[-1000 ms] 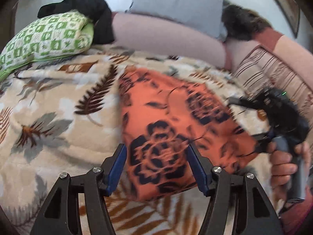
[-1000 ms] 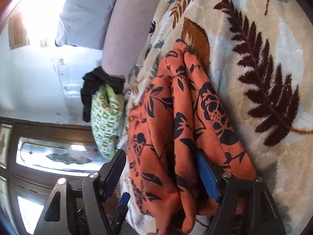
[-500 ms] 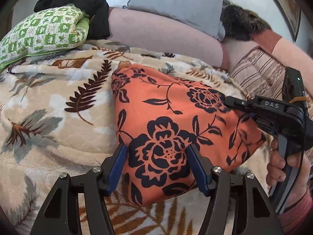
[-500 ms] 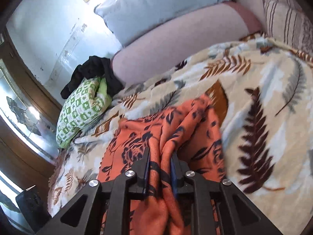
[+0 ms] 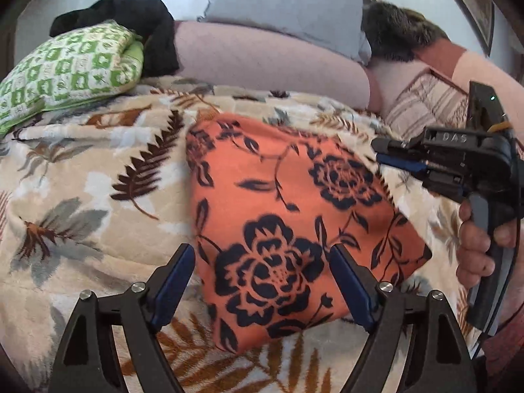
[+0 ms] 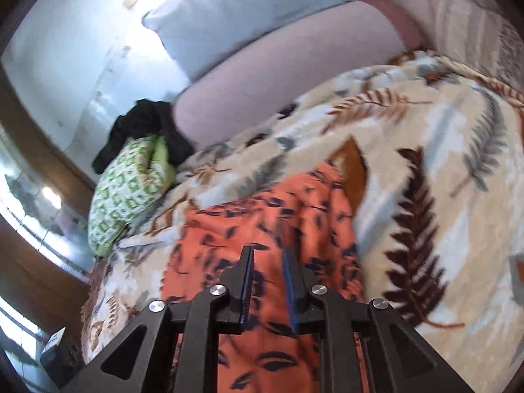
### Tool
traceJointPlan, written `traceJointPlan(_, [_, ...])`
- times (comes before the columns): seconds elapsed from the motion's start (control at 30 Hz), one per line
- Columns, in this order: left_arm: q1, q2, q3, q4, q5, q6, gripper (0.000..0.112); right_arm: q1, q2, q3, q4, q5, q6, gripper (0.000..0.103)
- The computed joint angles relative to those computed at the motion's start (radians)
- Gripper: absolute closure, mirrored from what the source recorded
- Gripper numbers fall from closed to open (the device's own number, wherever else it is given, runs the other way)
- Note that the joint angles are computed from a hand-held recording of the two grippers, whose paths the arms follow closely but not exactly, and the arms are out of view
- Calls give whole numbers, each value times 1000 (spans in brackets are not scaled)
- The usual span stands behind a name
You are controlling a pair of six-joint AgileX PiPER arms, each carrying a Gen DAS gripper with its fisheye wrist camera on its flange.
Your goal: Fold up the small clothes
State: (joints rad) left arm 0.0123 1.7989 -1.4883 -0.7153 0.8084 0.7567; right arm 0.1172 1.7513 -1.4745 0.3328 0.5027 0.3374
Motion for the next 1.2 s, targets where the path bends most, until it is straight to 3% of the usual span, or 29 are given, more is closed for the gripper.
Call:
traceJointPlan(0.1, [14,1,-10,-27,13,12,29,1,81,-127,72,92,-48,84])
traceJointPlan(0.23, [-47,42,-27,164,-6,-82,29,19,232,-363,78,209,-52,84])
traceJointPlan(0.33, [-68,89,-46,223,27,-112,28,51,414,-606,-130,378,117,83])
traceJointPlan(0.4, [-53,116,-73,196,72,-112,28,41,491,-649,-176,407,146,92])
traceJointPlan(0.43, [-42,127,-88,179,95,-111,27,32,484,-611,-175,364,150,103])
traceJointPlan(0.57, [-33,125,-91,176,115,-83,27,42,440,-555,-229,323,205,103])
traceJointPlan(0.67, [-14,99,-74,138,110,-22,28,35,372,-470,-184,284,203,102])
traceJointPlan(0.73, [10,72,-59,97,94,17,28,34,292,-390,-180,244,185,97])
traceJointPlan(0.83, [55,76,-86,24,126,18,28,27,135,-225,-142,191,132,97])
traceJointPlan(1.07, [7,148,-148,187,130,-186,27,38,-58,38,-16,210,45,98])
traceJointPlan(1.2, [-22,138,-103,223,99,-197,26,47,-17,116,-33,229,94,97])
